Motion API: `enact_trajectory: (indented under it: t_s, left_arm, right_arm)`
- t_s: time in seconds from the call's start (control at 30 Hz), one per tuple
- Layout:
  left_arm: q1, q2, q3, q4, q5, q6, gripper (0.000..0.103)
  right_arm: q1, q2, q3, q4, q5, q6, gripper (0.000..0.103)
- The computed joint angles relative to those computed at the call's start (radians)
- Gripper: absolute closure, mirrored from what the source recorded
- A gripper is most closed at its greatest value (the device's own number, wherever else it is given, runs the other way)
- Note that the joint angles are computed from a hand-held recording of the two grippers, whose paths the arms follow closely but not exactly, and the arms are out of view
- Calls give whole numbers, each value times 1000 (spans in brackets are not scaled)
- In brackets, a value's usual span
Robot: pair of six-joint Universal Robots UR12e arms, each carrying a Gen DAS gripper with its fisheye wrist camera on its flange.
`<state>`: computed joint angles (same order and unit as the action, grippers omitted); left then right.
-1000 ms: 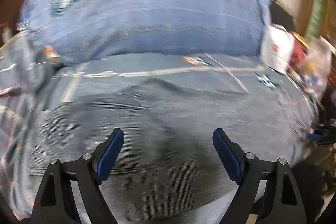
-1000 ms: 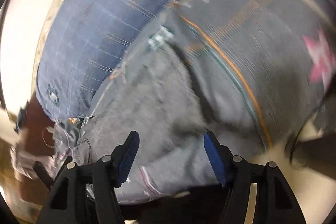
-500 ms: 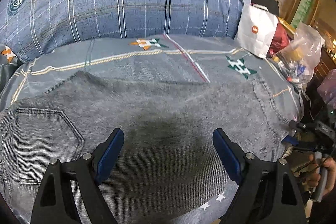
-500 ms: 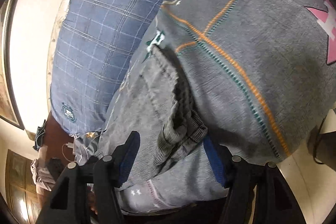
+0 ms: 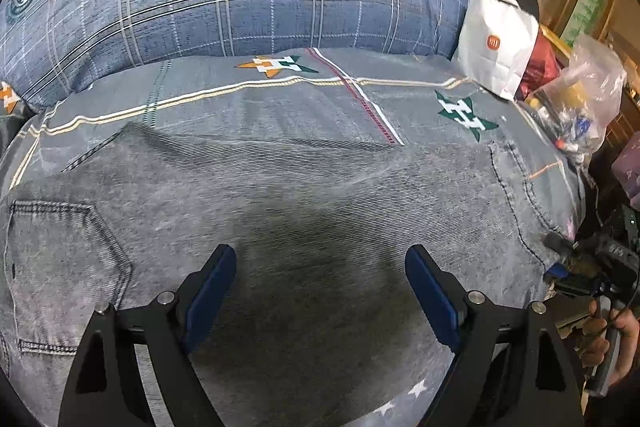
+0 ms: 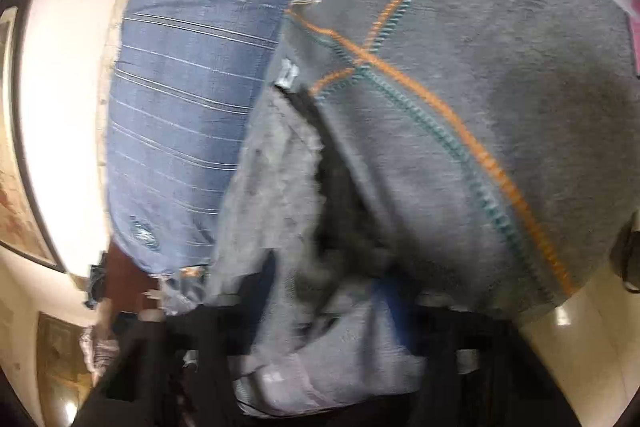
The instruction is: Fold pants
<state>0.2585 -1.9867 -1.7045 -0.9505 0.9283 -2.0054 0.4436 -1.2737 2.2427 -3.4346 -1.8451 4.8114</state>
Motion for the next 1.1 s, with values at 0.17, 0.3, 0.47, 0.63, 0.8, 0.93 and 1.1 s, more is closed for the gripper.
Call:
enact_trajectory:
  t_s: [0.17,0.3,0.47,0.63,0.8,0.93,1.1]
  left_arm:
    - [-41,9,-77,225,97,-23,16]
    - [-50,9,-138,403,129,-17,11]
    - [-51,3,-128,388,145,-46,5]
    - [-50,5,-141,410,142,-45,3]
    - [-52,4,-143,416,145,-42,1]
    - [-59,11,-137,395,173,-38,5]
    - [-31,53,-174,422,75,0,9]
  right_arm:
    - [4,2,13,-14,-2,1,78]
    - [-2,-8,0,37,12,-24,78]
    - [-4,-12,-9,61,16,-30,78]
    - [-8,-16,-45,144,25,-47,78]
    - [-9,-22,-86,245,28,-63,80]
    - [-15,-32,-124,356,40,-85,81]
    - [-22,-35,-148,418,54,-101,81]
